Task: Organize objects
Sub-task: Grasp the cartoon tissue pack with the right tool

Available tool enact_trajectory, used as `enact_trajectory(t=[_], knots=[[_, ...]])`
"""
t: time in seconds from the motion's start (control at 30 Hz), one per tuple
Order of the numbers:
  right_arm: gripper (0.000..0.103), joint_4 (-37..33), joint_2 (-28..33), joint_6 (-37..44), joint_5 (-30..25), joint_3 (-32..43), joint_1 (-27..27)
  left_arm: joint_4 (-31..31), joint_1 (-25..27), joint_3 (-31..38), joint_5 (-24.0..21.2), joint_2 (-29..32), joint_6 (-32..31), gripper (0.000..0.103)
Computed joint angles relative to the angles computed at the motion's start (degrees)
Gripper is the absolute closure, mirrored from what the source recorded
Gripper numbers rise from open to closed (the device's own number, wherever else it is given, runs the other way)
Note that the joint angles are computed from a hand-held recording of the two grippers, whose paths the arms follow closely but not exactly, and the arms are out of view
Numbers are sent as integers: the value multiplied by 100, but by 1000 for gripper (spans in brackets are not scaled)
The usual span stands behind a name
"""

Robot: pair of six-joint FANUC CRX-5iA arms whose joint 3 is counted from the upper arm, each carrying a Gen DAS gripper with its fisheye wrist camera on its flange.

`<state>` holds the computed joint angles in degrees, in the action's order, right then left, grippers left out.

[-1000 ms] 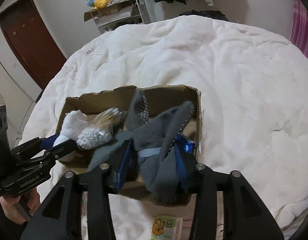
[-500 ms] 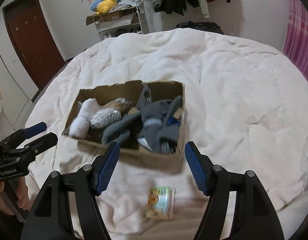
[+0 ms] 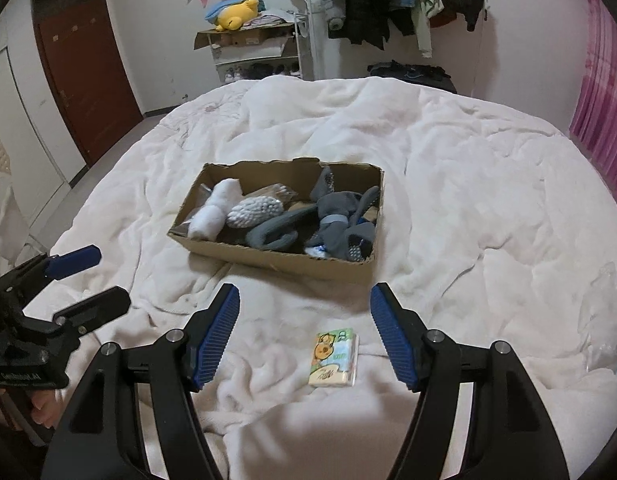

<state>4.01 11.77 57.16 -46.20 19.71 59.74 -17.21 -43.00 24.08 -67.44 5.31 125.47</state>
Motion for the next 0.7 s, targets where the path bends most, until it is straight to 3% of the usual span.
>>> enact_trajectory(t=[0.3,0.7], knots=[[32,-140,-23,386,-411,13,63,-305,-172,-127,-298,-72,221,14],[32,-819,912,811,-1347,815,-151,-75,191,-696,-188,-165,878,14]])
